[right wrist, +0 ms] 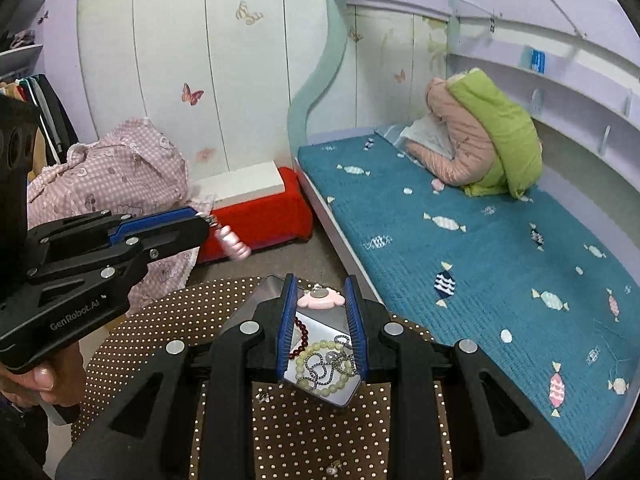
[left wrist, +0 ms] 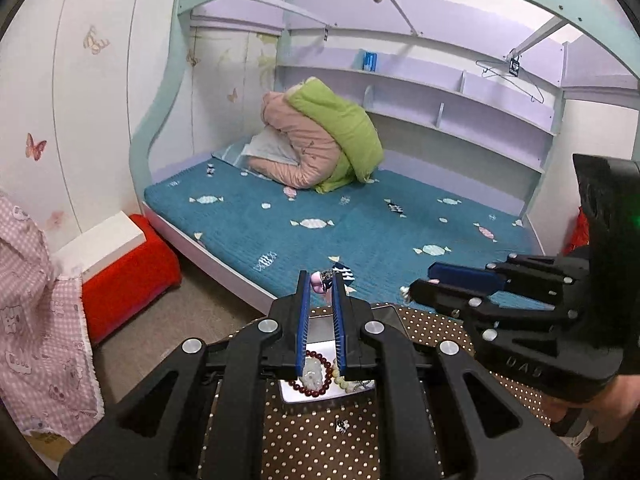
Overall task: Organize jewelry
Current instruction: 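Carry both charms into the grey box and open both tools, then withdraw both tools up from the box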
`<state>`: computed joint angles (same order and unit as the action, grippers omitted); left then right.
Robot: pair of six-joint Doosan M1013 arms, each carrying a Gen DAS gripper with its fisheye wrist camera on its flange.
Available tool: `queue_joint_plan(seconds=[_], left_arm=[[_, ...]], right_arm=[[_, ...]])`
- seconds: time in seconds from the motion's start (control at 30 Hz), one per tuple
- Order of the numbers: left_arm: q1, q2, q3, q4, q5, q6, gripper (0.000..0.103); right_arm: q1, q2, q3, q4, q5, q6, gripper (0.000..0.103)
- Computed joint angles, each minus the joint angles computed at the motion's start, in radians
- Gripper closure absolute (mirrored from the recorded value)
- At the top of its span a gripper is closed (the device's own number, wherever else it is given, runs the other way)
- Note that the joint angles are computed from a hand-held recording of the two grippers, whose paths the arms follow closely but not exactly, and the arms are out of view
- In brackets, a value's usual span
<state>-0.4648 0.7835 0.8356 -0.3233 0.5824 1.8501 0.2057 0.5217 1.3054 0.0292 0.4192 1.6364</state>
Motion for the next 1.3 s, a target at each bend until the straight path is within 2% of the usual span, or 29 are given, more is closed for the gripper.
queue_joint_plan(seconds=[0.2, 0.23, 0.27, 0.3, 0.33, 0.4, 0.43, 0.57, 0.73, 0.9, 1.07, 1.3], left_arm=[[-0.002, 0.059, -0.099, 0.042, 0.091, -0.05, 0.09], [-0.003, 0.068, -0.113, 0.061, 0.106, -0.072, 0.079], [-0.004, 0.069, -0.114, 0.087, 0.103, -0.096, 0.069], [-0.007, 0.064, -0.103, 0.114, 0.087, -0.119, 0.049], [-0.008, 0.053, -0.082, 0.143, 0.055, -0.147, 0.035], [-0.007, 0.037, -0.052, 0.152, 0.017, -0.156, 0.018], [-0.006, 0.025, -0.03, 0.161, -0.01, -0.166, 0.013], [-0.006, -0.015, 0.04, 0.202, -0.075, -0.204, 0.008], [-0.018, -0.083, 0.154, 0.349, -0.166, -0.332, 0.006], [-0.032, -0.153, 0.266, 0.515, -0.248, -0.466, 0.005], [-0.041, -0.207, 0.351, 0.634, -0.298, -0.591, 0.005], [-0.039, -0.253, 0.431, 0.693, -0.32, -0.708, 0.005]], right_arm=[[-0.011, 0.034, -0.037, 0.045, 0.053, -0.016, 0.079], [-0.013, 0.036, -0.038, 0.046, 0.056, -0.004, 0.074], [-0.015, 0.036, -0.037, 0.05, 0.055, 0.003, 0.058], [-0.016, 0.034, -0.031, 0.042, 0.046, 0.019, 0.049], [-0.017, 0.029, -0.022, 0.046, 0.032, 0.02, 0.038], [-0.022, 0.021, -0.009, 0.085, 0.016, -0.003, 0.033], [-0.021, 0.018, -0.004, 0.075, 0.009, 0.012, 0.028], [-0.013, -0.008, 0.034, -0.044, -0.042, 0.144, 0.008], [-0.01, -0.045, 0.091, -0.121, -0.087, 0.269, 0.008], [0.001, -0.082, 0.15, -0.259, -0.119, 0.443, 0.008], [0.023, -0.125, 0.215, -0.433, -0.144, 0.643, 0.008], [0.062, -0.181, 0.281, -0.759, -0.12, 0.97, 0.008]])
